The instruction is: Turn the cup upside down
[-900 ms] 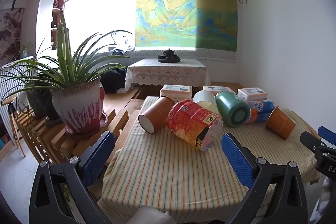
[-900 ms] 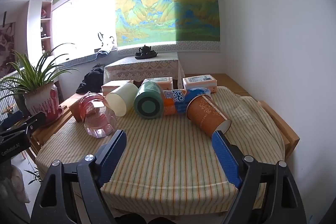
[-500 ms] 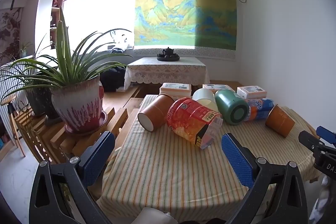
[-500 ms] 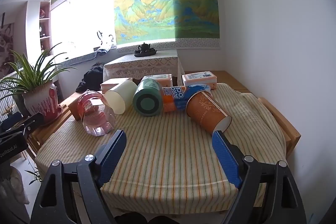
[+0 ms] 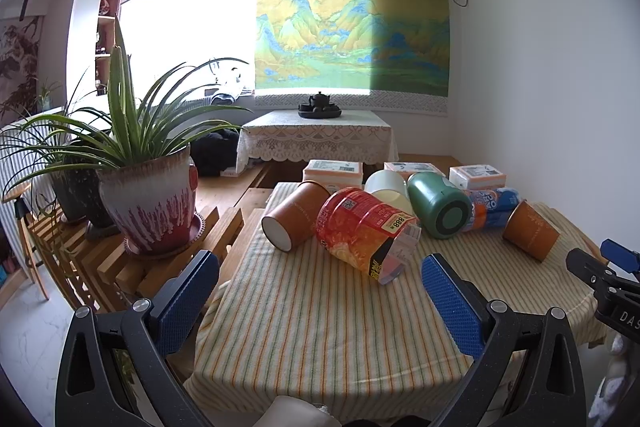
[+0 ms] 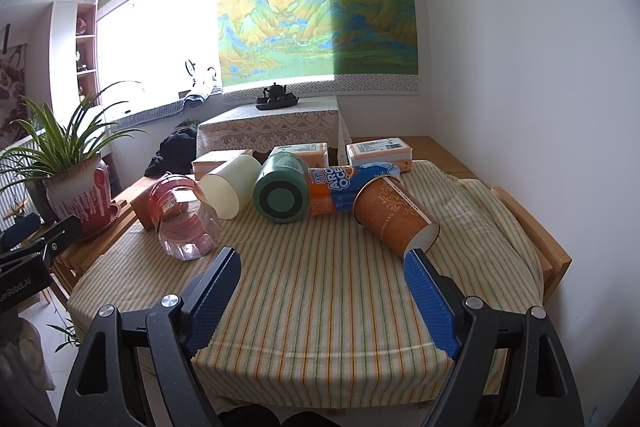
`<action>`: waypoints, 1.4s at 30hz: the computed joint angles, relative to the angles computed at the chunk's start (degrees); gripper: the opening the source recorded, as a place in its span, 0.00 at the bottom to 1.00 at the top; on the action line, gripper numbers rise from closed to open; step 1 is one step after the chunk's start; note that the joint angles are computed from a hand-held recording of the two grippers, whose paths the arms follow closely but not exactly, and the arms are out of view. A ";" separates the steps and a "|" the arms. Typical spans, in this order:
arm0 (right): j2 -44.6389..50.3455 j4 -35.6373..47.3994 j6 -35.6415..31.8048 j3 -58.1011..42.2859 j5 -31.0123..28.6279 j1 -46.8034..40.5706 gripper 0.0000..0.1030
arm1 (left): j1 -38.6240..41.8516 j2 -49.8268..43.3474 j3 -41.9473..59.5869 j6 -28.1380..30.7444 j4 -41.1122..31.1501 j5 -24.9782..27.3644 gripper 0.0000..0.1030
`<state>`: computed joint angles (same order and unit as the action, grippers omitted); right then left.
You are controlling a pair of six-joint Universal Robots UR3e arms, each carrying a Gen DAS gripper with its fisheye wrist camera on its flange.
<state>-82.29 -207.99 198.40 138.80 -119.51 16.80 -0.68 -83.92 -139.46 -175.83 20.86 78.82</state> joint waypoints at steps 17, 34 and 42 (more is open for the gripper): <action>-0.41 0.96 -0.07 -0.37 0.08 0.21 0.78 | -0.75 0.37 0.04 -0.03 0.12 1.18 0.99; -0.44 0.89 0.16 -0.31 0.08 0.17 0.78 | -0.31 0.40 -0.22 0.11 0.39 0.75 0.99; -0.23 0.57 0.16 -0.21 0.05 0.14 0.78 | -0.26 0.40 -0.40 0.05 0.54 0.69 0.99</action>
